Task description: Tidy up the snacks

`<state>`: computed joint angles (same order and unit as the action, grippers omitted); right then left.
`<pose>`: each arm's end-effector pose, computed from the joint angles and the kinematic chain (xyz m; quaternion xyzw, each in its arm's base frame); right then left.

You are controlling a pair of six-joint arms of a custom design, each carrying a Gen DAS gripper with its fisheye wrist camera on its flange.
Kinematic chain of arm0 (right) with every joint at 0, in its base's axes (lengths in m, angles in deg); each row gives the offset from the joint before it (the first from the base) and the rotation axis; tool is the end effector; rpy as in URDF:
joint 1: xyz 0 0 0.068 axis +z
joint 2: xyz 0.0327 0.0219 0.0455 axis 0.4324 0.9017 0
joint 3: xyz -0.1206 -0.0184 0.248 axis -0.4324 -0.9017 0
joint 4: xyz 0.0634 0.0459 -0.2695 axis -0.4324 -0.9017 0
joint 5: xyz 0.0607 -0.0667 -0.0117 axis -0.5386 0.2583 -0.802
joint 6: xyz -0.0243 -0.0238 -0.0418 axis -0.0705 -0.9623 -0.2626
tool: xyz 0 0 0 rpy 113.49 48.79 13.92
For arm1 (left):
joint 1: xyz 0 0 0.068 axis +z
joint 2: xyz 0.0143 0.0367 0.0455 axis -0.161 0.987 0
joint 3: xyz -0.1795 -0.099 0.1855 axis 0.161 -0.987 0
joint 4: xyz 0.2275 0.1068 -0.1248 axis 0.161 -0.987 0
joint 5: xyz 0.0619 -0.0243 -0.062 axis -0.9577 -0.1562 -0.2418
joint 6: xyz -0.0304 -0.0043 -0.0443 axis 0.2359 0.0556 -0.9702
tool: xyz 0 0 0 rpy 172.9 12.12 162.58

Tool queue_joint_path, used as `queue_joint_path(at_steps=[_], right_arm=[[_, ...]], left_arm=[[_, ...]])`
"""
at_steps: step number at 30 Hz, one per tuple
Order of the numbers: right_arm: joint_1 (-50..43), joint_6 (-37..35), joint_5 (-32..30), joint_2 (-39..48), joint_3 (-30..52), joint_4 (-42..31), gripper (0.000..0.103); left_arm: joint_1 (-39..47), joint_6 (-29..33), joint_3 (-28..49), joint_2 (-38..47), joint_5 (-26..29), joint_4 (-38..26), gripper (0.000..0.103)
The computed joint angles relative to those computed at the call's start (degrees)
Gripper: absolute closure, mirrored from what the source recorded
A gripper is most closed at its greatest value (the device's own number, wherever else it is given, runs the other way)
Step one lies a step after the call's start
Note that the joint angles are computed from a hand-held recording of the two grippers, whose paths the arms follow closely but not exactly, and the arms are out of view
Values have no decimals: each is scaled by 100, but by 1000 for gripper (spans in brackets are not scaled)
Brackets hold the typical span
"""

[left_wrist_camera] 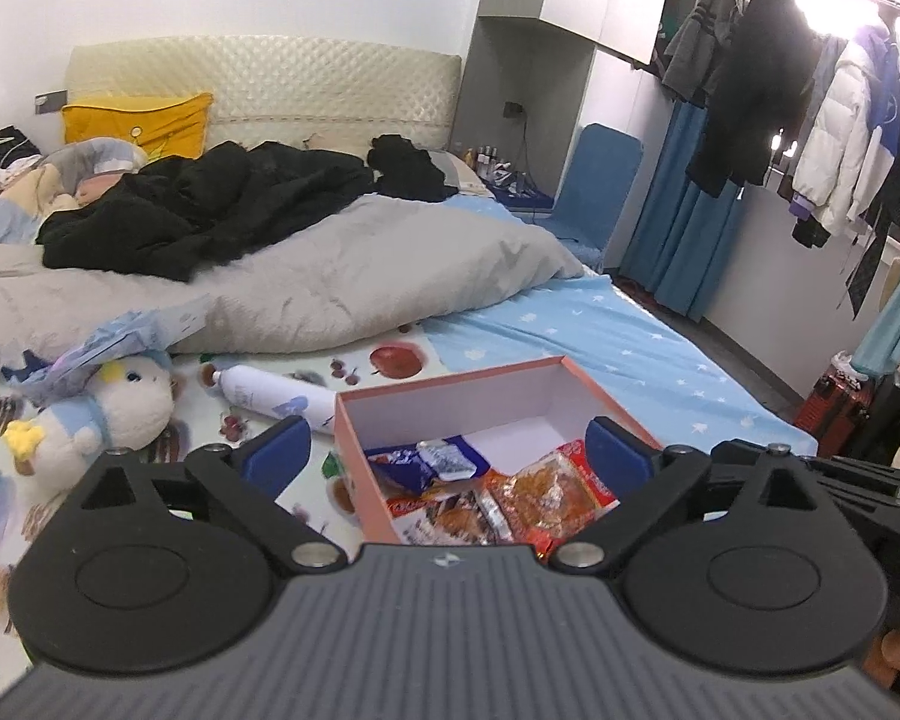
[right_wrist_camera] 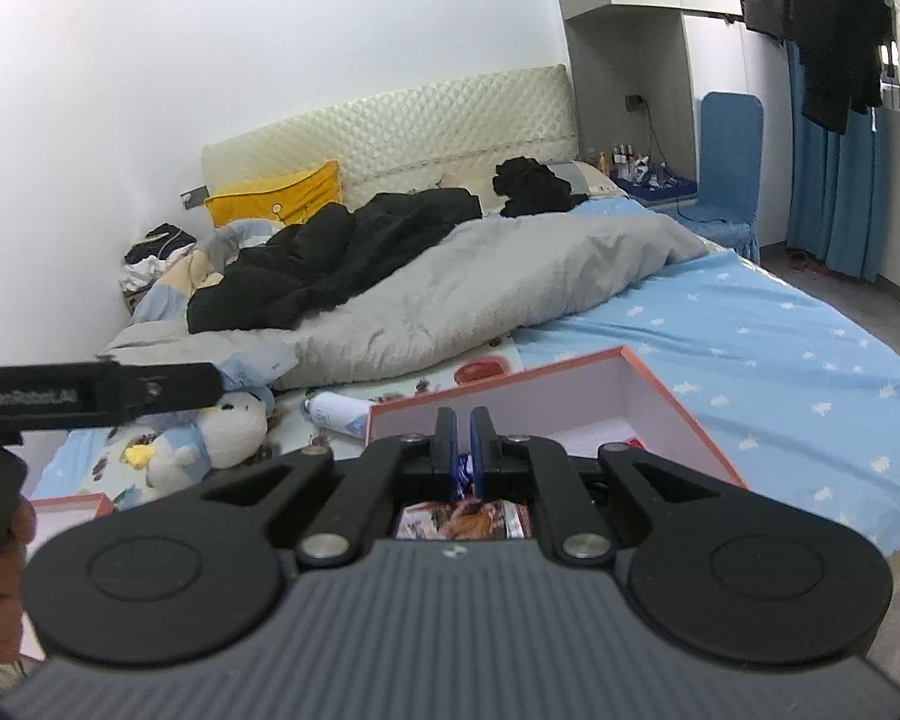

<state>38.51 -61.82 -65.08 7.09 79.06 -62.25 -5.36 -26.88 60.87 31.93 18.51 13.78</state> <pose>0.3080 0.0713 0.2745 -0.0214 0.8522 0.1155 0.5099 0.3164 0.0108 0.3216 0.0364 0.8720 -0.1216 0.4728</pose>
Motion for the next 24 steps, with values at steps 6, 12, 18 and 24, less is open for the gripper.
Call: queue_joint_path(at_steps=[6,12,18,24], right_arm=[[104,-192,251,-281,-581,204,6],[184,32,430,-463,-978,295,6],[252,150,520,-523,-1111,355,6],[236,160,550,-536,-1150,371,6]], left_arm=[[39,60,-524,-441,-207,-37,2],[41,69,-979,-747,-265,-10,2],[-22,67,-1183,-823,-317,-4,2],[-66,54,-1126,-699,-410,-20,1]])
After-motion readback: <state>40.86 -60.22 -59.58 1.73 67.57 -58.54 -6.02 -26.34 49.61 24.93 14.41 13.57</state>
